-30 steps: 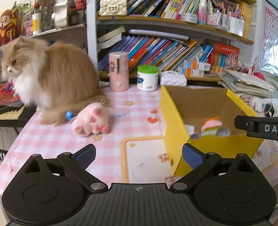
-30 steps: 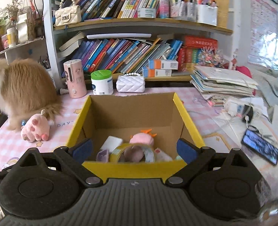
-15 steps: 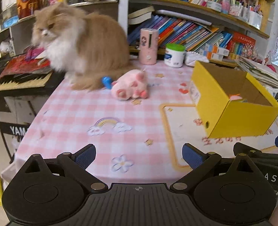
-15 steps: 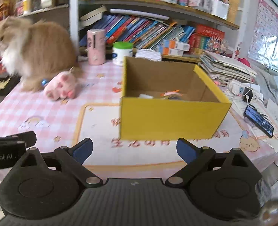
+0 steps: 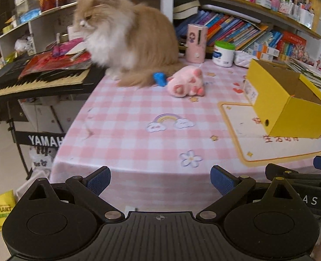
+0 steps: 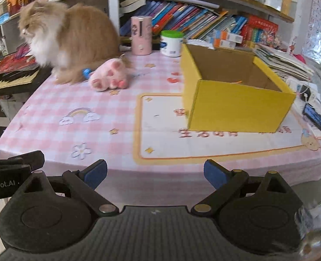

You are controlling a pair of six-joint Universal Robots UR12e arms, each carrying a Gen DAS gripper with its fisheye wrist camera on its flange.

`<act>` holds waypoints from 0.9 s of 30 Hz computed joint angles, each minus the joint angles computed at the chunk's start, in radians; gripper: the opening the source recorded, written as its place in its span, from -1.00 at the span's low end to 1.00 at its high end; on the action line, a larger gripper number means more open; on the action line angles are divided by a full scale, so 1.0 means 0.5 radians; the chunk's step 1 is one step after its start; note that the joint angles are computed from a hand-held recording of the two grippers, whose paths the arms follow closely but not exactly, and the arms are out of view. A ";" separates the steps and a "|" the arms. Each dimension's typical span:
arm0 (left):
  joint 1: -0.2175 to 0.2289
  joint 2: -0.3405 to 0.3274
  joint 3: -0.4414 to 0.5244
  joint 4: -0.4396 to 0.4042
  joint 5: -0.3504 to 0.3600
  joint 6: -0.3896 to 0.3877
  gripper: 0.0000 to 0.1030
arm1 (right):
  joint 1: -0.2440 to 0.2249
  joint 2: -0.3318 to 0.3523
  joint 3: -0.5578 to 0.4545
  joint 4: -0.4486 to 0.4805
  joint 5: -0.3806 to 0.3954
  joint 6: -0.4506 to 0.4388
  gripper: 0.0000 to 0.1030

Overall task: Organize objects
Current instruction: 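Withdraw both open grippers from the box back over the table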

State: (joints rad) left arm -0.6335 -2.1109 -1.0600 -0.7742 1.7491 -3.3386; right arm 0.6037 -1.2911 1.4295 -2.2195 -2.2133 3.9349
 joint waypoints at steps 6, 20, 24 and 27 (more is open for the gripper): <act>0.037 0.067 -0.095 0.032 0.032 -0.074 0.94 | 0.036 0.060 -0.084 -0.026 0.036 -0.094 0.85; 0.069 0.053 -0.090 -0.013 0.074 -0.197 0.94 | 0.025 0.135 -0.170 -0.088 0.140 -0.272 0.84; 0.072 0.002 -0.015 -0.070 0.093 -0.195 0.93 | -0.008 0.161 -0.188 -0.107 0.200 -0.309 0.84; 0.073 -0.052 0.070 -0.115 0.125 -0.198 0.93 | -0.042 0.185 -0.211 -0.121 0.257 -0.343 0.83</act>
State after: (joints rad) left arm -0.5972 -2.1371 -1.0251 -0.8320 1.8116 -3.4378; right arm 0.5829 -1.1985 1.3242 -2.2799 -2.0846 3.7634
